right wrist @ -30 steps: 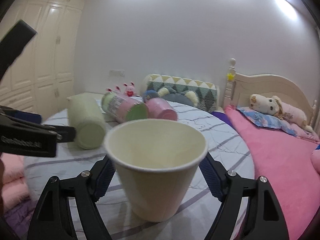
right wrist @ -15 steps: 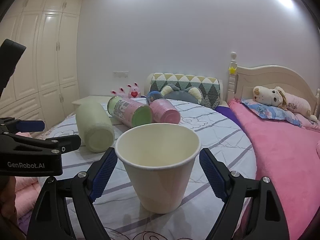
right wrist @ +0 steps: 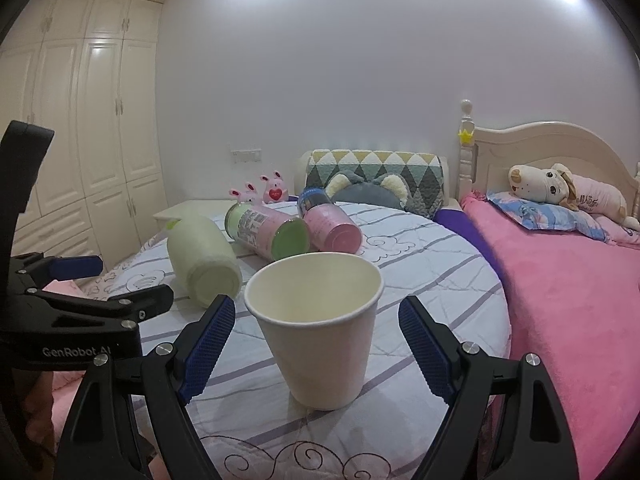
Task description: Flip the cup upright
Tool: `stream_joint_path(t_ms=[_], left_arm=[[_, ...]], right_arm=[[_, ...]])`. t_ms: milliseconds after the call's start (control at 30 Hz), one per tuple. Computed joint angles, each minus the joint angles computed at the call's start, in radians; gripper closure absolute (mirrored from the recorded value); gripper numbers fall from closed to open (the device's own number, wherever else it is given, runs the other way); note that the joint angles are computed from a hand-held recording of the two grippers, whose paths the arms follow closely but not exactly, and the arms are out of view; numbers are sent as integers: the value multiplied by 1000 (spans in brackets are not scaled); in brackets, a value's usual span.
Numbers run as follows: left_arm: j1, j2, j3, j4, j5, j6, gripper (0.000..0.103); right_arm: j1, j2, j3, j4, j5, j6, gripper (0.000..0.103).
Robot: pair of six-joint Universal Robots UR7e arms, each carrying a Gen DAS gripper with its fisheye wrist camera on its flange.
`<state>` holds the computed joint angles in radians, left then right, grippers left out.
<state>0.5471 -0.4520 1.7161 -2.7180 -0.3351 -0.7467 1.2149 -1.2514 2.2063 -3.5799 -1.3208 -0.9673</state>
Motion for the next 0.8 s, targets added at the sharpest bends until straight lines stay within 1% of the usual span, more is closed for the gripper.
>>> stream_joint_path(t_ms=[100,167,267,367,533,633,700,800], left_arm=[[-7,8,2,-31,5,28,4],[-13,18,7,-95,7,73,4],[-21,31,9,-148,24,105,4],[-31,53,3,-228,50,169,4],[-44,92,-16,-410,80,306,4],[-48,110,-32,-484,86,369,4],[-50,119,-38,-510,92,391,4],[-56,148,-53,-608,99,473,4]], right_arm=[[-6,-20,8,19,20,6,17],[-17,-35,11,40,50,17,17],[-36,-55,22,38,98,41,17],[-40,-70,21,32,117,64,17],[-40,-72,15,-23,147,90,18],[-46,-69,16,-57,168,102,17],[-50,-65,22,-85,180,108,17],[-60,-47,35,-156,200,111,17]])
